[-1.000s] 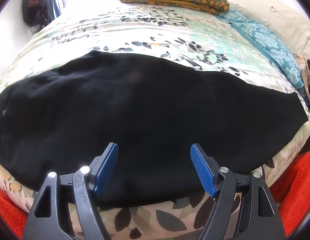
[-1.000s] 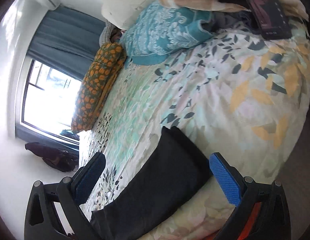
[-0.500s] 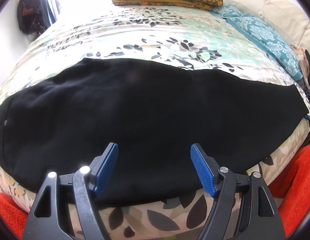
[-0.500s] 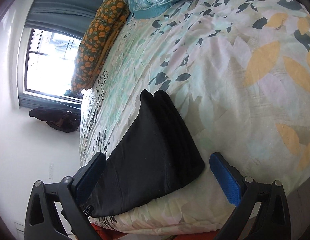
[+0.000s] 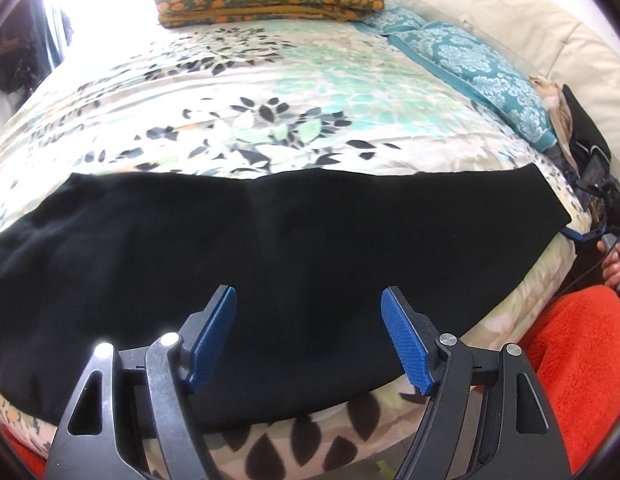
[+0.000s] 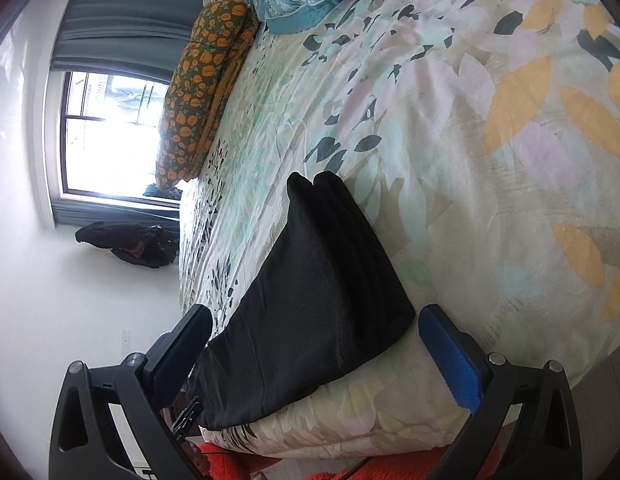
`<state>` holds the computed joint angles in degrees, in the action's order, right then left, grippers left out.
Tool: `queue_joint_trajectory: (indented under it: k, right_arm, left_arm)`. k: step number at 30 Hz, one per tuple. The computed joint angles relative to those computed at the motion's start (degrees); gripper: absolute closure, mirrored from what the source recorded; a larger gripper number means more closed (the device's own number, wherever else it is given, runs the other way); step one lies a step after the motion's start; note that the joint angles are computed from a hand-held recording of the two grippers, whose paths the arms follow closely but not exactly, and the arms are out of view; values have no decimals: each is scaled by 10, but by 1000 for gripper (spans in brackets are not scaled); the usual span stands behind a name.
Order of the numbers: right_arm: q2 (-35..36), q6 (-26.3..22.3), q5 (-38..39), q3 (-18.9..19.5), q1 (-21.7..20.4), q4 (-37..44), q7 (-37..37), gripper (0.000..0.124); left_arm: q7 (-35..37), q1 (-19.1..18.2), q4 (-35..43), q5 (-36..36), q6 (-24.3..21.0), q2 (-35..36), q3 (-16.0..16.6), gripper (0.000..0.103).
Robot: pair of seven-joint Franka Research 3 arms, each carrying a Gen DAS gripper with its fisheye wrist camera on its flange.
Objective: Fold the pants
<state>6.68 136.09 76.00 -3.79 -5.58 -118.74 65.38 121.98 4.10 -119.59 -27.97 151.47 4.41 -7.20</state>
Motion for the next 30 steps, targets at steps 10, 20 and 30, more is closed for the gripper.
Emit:
queue_joint_trajectory:
  k: [10, 20, 30]
  right_arm:
    - [-6, -29, 87, -4, -2, -26, -14, 21]
    - [22, -25, 147, 6, -10, -5, -40, 21]
    - [24, 15, -20, 6, 6, 15, 31, 96]
  left_arm:
    - [-22, -10, 8, 29, -6, 10, -9, 26]
    - [-33, -15, 14, 46, -3, 18, -17, 26]
    - [-89, -28, 41, 155, -17, 73, -20, 26]
